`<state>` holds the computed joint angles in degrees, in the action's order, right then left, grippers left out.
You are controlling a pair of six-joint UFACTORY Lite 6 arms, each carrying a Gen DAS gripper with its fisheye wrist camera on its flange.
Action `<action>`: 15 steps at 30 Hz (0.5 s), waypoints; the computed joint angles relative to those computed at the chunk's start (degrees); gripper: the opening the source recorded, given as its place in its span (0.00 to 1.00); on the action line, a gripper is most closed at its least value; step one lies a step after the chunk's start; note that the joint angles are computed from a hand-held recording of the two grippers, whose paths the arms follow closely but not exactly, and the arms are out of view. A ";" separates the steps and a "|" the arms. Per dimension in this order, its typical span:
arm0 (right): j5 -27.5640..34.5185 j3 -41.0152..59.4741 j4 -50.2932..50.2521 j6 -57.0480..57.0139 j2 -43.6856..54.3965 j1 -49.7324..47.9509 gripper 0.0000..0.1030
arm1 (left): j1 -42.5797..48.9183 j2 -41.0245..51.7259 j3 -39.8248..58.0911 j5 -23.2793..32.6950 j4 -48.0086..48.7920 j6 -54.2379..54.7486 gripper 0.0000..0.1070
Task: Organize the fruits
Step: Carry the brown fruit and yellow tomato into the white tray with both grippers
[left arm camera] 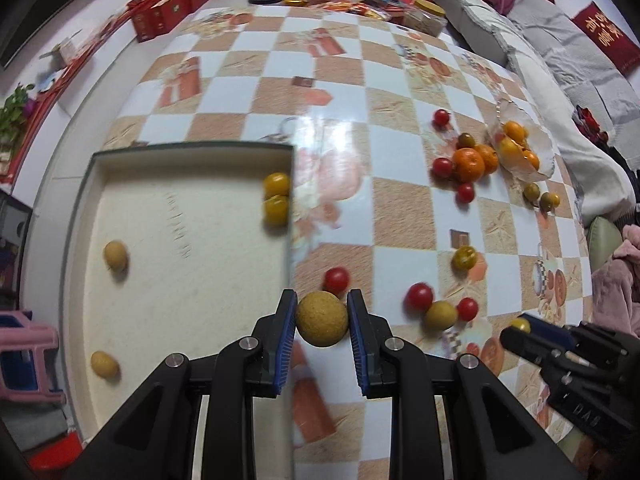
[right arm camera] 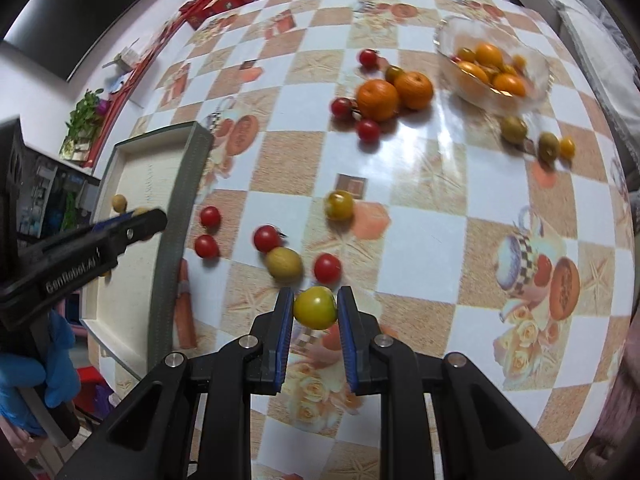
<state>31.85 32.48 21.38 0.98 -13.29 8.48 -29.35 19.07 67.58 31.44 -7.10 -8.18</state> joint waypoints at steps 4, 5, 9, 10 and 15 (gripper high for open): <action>-0.25 4.94 -0.65 1.67 4.50 4.00 0.23 | 4.49 -4.74 -6.23 -0.98 0.25 0.81 0.25; -0.40 6.60 -0.77 2.10 6.10 5.13 0.23 | 5.33 -5.45 -7.27 -1.17 0.28 1.02 0.25; -0.43 14.11 -0.68 2.89 13.01 9.62 0.23 | 9.70 -8.36 -11.94 -2.30 2.17 1.35 0.25; -0.45 16.66 -0.44 2.74 15.42 10.83 0.23 | 11.23 -8.97 -13.07 -2.58 1.90 2.23 0.25; 0.61 30.33 0.41 1.30 27.54 15.20 0.23 | 17.15 -8.82 -16.12 -4.41 0.77 5.28 0.25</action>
<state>32.45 62.80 21.79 2.29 14.26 23.68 -12.20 10.24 51.47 27.03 -6.32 -2.89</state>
